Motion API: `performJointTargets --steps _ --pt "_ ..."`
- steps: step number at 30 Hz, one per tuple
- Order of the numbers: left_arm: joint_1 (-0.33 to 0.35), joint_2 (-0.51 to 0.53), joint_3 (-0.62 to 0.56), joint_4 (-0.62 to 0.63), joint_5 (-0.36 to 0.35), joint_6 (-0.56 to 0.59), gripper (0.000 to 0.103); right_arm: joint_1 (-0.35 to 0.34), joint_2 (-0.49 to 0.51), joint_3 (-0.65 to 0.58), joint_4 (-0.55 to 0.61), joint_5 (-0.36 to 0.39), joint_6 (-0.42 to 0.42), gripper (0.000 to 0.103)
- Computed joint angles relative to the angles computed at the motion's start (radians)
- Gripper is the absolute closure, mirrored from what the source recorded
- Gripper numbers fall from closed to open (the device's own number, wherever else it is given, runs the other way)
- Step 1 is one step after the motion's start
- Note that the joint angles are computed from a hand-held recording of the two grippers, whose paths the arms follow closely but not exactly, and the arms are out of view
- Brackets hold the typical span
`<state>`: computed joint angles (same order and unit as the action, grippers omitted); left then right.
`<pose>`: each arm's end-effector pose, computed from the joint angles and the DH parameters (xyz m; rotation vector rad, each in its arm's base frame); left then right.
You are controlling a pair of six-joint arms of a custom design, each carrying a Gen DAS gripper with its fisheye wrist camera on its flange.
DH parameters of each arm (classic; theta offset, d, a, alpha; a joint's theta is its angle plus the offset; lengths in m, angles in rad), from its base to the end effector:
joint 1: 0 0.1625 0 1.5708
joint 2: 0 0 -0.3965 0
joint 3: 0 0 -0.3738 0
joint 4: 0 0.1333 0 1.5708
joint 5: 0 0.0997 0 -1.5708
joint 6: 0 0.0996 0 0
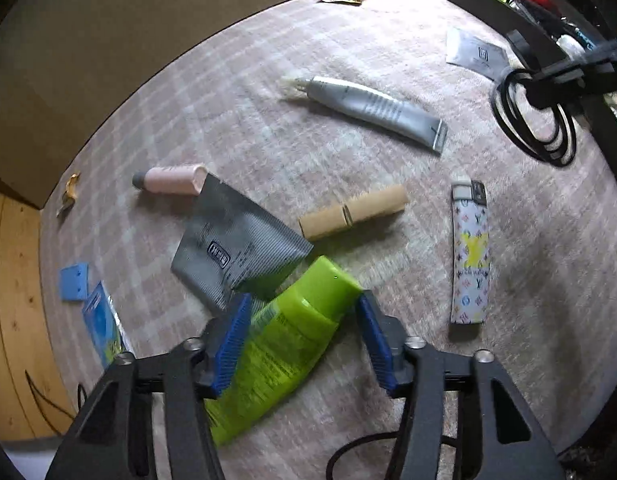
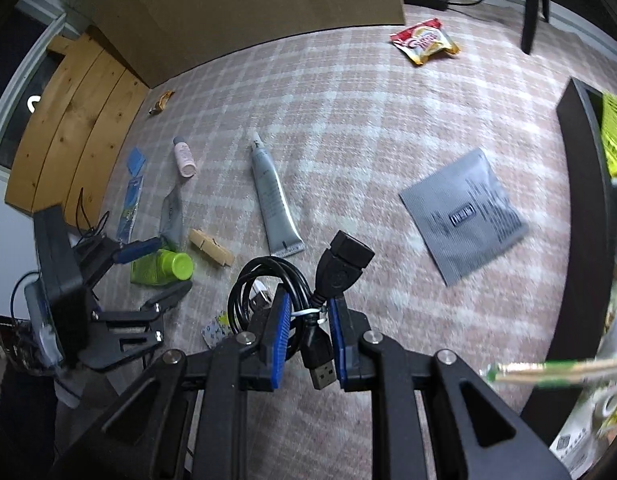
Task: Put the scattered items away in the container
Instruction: 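Grasp the green tube with the left tool while the right tool grasps the black cable, then carry the green tube and cable to the tray and open both tools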
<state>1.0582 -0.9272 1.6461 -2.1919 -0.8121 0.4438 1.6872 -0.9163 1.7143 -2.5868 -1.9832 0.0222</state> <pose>-0.1240 -0.6318 0.1518 1.1360 2.0908 0.0837 0.1647 -0.6044 0.1419 0.0660 -2.7262 0.3371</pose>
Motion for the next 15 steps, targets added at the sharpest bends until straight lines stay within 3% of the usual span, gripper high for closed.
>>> performJointTargets --steps 2,4,10,15 --pt "0.008 0.012 -0.032 0.036 -0.016 -0.021 0.069 0.008 0.029 -0.010 -0.023 -0.010 0.030 0.084" --pt "0.013 0.018 -0.051 0.054 -0.025 -0.048 0.073 0.010 0.023 0.004 -0.041 -0.015 0.046 0.084" --pt "0.046 0.012 -0.131 0.124 -0.117 -0.196 0.073 0.009 -0.014 0.050 -0.083 -0.023 0.078 0.084" --pt "0.033 -0.022 -0.138 0.096 -0.160 -0.230 0.074 0.013 -0.027 0.056 -0.094 -0.026 0.081 0.084"
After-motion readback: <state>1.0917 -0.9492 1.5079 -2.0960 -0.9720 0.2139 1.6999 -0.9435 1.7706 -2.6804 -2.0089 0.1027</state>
